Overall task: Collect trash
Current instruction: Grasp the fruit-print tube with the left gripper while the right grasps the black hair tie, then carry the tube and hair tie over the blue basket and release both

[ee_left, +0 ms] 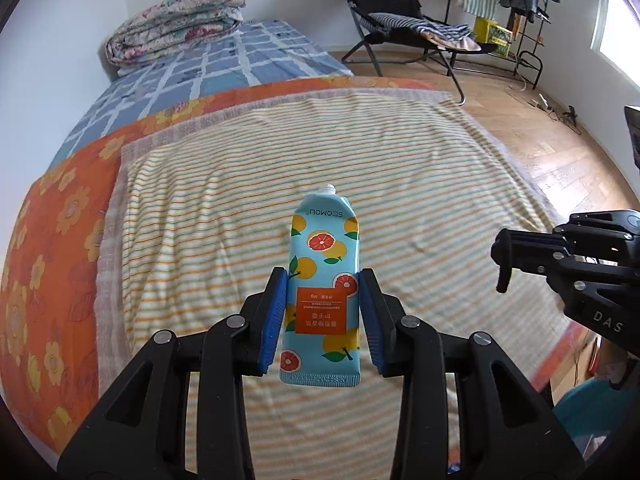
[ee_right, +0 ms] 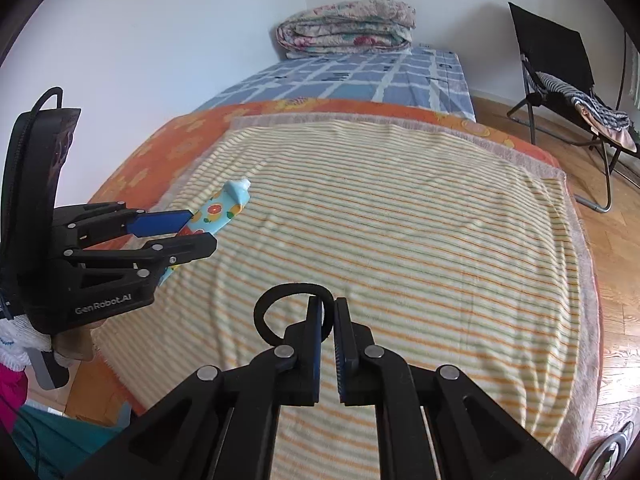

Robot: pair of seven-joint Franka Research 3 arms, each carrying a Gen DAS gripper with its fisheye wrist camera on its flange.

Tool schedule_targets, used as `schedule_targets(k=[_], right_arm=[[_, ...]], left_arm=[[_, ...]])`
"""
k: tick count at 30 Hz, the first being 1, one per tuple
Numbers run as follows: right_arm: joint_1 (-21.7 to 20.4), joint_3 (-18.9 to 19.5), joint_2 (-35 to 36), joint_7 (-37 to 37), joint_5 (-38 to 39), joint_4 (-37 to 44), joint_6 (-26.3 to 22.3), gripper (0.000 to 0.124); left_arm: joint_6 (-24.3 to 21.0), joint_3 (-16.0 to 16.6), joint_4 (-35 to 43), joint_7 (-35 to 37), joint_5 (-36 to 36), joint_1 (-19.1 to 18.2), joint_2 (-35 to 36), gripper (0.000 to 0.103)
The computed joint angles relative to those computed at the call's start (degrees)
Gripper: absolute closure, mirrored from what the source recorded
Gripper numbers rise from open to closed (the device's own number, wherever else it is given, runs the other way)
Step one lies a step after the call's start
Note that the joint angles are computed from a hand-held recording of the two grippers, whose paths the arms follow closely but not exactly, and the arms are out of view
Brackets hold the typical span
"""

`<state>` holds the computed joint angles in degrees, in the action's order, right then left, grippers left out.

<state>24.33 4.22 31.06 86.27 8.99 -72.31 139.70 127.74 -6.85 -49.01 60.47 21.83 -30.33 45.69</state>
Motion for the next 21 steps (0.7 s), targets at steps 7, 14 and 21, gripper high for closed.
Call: schedule_targets(k=[7,14,21], right_arm=[[-0.2,1.5,-8.8,-2.6,2.0,-11.6,4.1,0.120],[-0.2,2.8,-16.3,-5.1,4.1,-21.4,8.1,0.120],[-0.5,3.8,-22.7,-7.7,7.9,-30.3,9.4,0.120]], left_arm=[[6.2,-1.4,-15.9,-3.9,2.7,-0.5,-11.0,0.067],[10.2,-3.3,-27.7,-8.3,5.6,-0.4,-18.9,0.067],[13.3,-6.0,-39.4,-12.3,6.4,0.6,-26.0,0.067]])
